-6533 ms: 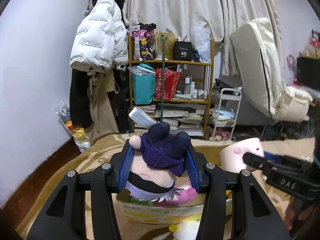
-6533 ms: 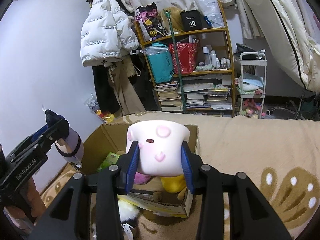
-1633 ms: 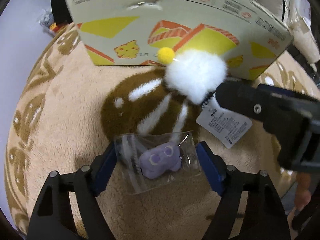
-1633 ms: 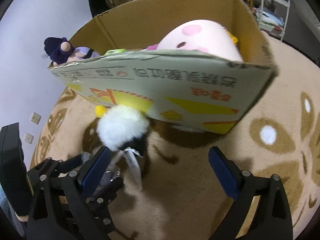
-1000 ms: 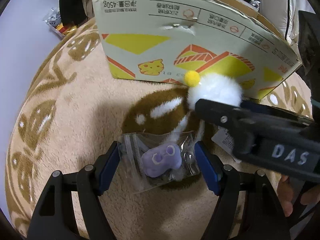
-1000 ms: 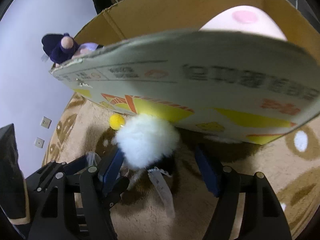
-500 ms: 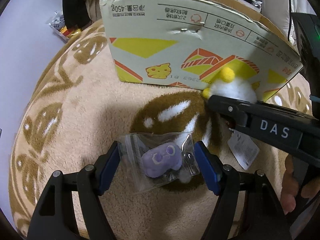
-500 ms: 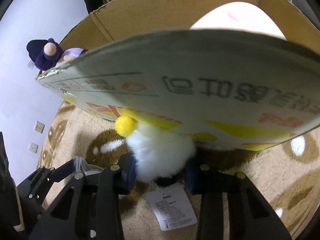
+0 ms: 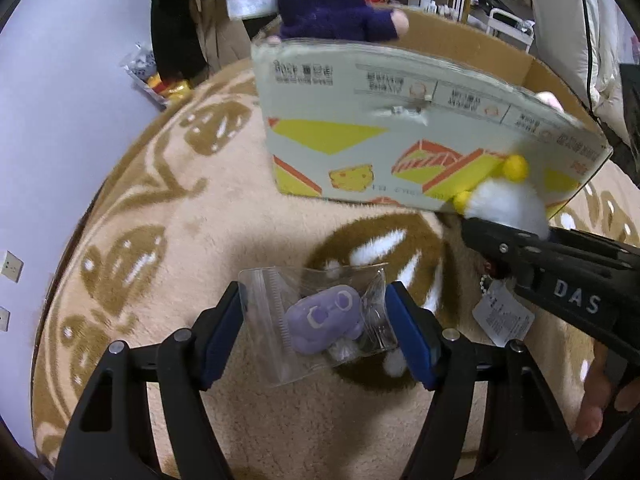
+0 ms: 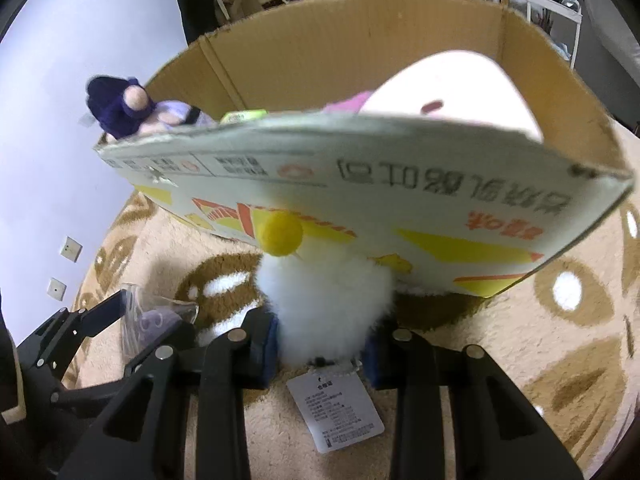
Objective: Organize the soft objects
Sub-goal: 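Grasp the bagged lavender keychain with the left tool while the right tool grasps the white pompom keychain, then lift both keychains and carry them over the box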
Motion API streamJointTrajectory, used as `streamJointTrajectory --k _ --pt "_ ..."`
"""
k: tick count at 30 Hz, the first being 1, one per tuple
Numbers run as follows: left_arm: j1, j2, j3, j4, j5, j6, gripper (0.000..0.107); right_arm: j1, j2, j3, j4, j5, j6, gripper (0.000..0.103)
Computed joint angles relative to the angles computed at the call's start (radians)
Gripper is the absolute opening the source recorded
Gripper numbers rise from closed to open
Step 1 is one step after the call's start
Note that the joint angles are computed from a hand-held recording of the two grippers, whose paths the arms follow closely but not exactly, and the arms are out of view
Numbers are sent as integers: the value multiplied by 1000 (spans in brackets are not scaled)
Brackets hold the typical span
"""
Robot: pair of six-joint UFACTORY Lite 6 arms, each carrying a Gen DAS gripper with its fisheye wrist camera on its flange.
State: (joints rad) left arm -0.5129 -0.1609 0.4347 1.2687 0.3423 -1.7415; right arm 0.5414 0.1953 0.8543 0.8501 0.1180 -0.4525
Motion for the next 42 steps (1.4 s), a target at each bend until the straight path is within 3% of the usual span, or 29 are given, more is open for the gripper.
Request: streamJointTrajectory --k 7,16,25,34,40,42 --pt "-54 -109 -27 15 50 -32 70 -30 -166 -108 58 4 -52 35" --pt "-20 -219 -69 51 33 -70 70 -47 -325 -163 -132 15 136 35" --pt "-114 -336 -82 50 134 -82 70 -31 -428 -190 -246 8 258 35" --pt "-243 -441 -48 114 296 -119 70 -45 -565 -211 -149 -17 152 35" --pt "-206 -372 46 213 297 -111 70 -52 -593 -169 -58 -65 24 35" --pt "-180 -342 83 253 282 -106 71 -63 -580 -144 78 -66 -123 35"
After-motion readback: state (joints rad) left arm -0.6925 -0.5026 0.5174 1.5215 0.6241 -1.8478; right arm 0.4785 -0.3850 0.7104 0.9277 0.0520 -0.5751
